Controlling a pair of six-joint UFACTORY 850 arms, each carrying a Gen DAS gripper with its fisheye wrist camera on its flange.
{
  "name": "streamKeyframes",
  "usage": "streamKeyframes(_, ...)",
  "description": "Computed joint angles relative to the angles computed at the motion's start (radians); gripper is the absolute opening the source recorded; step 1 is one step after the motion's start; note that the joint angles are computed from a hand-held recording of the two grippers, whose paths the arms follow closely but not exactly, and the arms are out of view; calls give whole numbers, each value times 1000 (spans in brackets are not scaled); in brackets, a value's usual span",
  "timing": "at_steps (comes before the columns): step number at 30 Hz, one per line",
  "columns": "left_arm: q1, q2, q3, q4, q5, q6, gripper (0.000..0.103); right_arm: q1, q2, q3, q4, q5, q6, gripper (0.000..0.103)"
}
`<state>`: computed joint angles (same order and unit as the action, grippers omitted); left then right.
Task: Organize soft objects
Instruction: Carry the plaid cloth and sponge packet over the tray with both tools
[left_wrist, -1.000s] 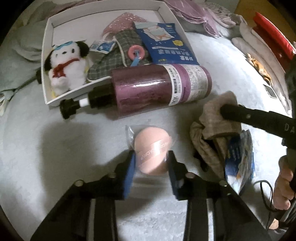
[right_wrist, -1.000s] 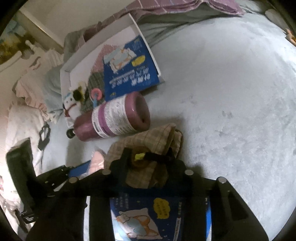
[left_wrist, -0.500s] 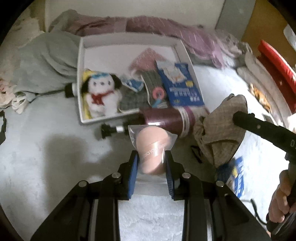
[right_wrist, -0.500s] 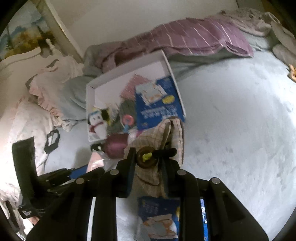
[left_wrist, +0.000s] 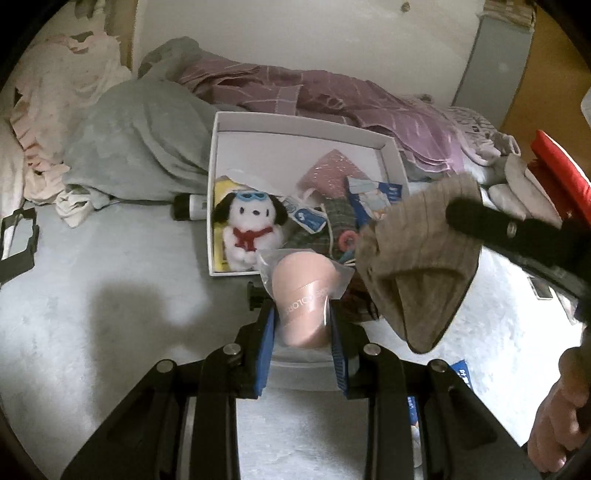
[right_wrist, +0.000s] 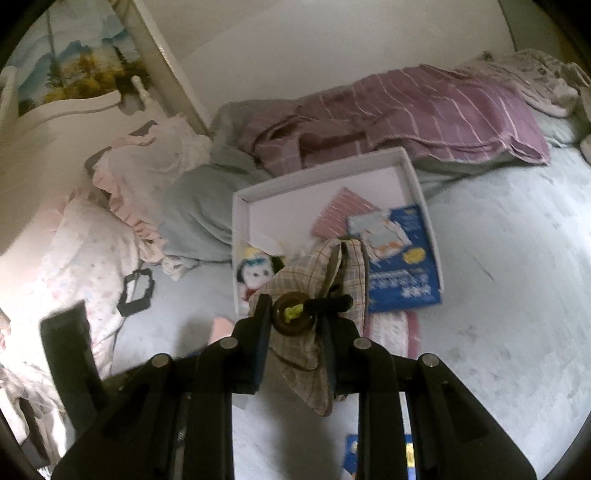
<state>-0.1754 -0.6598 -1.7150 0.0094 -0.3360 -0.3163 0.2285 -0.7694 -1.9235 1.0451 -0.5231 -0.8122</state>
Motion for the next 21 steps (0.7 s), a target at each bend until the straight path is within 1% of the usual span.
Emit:
streamKeyframes(3, -1, -2, 0, 27, -2, -25, 27, 9, -19, -36, 25, -8, -16, 27)
streamKeyframes(8, 4, -7, 1, 49, 1, -68, 27, 20, -79, -143, 10, -25, 39, 27)
streamKeyframes(9, 5, -9, 2, 78, 8, -104, 27, 22, -92, -167, 2, -29, 55, 27)
streamKeyframes(12, 9, -2, 22, 170, 51, -215, 27, 27, -135, -245, -31, -42, 109, 27)
streamKeyframes(15, 17, 4, 37, 181, 86, -263, 27, 27, -170, -303, -33, -54, 118, 27)
streamKeyframes(18, 16, 8, 44, 262, 107, -364, 27, 24, -183, -312, -37, -54, 140, 27)
streamKeyframes(21, 10, 11, 51, 306, 142, -424, 27, 16, -199, -317, -54, -60, 160, 27)
